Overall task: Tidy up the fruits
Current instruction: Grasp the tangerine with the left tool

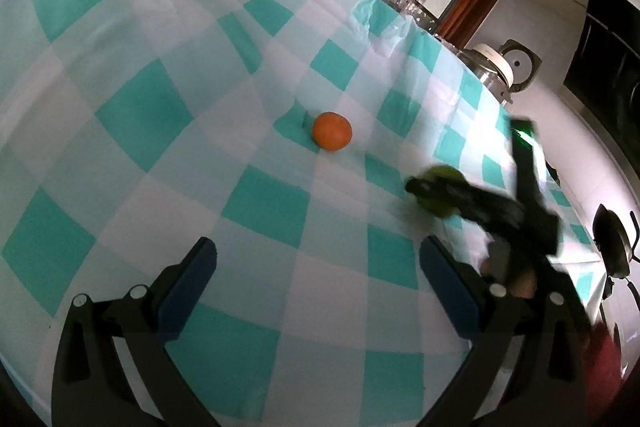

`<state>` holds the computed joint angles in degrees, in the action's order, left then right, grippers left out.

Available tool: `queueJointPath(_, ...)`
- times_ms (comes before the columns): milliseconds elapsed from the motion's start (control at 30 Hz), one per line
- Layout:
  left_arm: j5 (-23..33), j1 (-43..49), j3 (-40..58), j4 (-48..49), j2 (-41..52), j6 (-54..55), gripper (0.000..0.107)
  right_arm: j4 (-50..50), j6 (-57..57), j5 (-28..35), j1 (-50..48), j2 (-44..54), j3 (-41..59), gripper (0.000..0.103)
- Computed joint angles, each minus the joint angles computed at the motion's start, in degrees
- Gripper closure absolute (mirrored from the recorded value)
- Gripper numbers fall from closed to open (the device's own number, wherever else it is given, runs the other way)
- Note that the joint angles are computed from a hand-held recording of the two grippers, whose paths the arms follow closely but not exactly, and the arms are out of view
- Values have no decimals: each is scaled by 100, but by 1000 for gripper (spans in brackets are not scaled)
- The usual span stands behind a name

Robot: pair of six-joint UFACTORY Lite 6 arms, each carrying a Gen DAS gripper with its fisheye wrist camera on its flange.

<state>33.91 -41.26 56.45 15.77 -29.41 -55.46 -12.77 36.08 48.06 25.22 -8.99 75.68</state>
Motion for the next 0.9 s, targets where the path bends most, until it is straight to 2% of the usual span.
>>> queueJointPath(100,17,57,47,-286,60,317,6,-93,588,-93,394,-1405,-1248,36)
queueJointPath(267,84,262,111,-961,145,924,6,-1319,2127,195,1358,-2641,-2033,36)
queueJointPath(367,326,81,355,-661,406,772,6,-585,1488,-103,738,-2888,-2140,36)
queueJointPath(400,470,56,590,-689,672,971,6,-119,1128,-307,367,-2943,-2307,36)
queueJointPath(467,714,-93,1084,-196,1201,838,6,221,955,-297,198,-2920,-2188,36)
queueJointPath(600,1250,-48,2816,430,2969,1207,6,596,543,-517,50,-3065,-2319,36)
queueJointPath(767,1696,18,4839,829,4787,1745,15,827,322,-597,-68,-3105,-2387,36)
queueJointPath(867,2112,273,6060,411,5777,2235,33,923,210,-603,-105,-3084,-2379,36)
queueJointPath(900,2268,346,6383,290,6022,2351,43,961,167,-606,-125,-3084,-2384,36)
